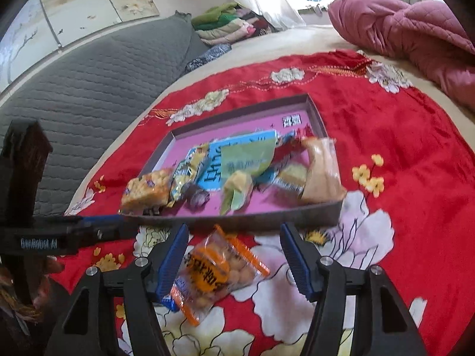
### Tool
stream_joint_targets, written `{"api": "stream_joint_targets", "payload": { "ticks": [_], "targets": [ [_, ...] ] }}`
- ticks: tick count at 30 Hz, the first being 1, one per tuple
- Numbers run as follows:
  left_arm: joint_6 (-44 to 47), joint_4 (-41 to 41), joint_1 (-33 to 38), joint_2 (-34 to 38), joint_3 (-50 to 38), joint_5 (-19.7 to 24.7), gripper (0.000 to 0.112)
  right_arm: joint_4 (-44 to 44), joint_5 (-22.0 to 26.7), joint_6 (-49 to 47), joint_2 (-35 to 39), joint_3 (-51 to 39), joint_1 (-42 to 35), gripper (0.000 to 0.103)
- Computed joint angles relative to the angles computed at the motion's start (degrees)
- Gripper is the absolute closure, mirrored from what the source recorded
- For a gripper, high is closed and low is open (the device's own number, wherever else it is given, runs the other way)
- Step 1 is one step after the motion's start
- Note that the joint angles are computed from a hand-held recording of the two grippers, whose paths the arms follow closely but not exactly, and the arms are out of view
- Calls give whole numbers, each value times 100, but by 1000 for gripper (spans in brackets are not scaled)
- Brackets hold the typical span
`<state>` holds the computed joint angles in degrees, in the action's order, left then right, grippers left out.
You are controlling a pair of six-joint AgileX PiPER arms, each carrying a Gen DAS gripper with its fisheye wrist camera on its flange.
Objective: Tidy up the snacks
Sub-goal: 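Grasp the blue biscuit packet with the left tool while the right tool grasps the orange-labelled peanut bag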
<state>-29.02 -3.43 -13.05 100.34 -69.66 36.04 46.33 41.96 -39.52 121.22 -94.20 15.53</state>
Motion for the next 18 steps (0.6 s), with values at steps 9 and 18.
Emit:
{"api": "stream_joint_targets", "payload": {
  "ticks": [9,18],
  "targets": [
    [651,539,-509,-127,258,0,49,-120,500,531,29,20,-99,39],
    [1934,289,-651,227,210,21,46,-221,1007,1143,214,-159,14,30]
  ]
}}
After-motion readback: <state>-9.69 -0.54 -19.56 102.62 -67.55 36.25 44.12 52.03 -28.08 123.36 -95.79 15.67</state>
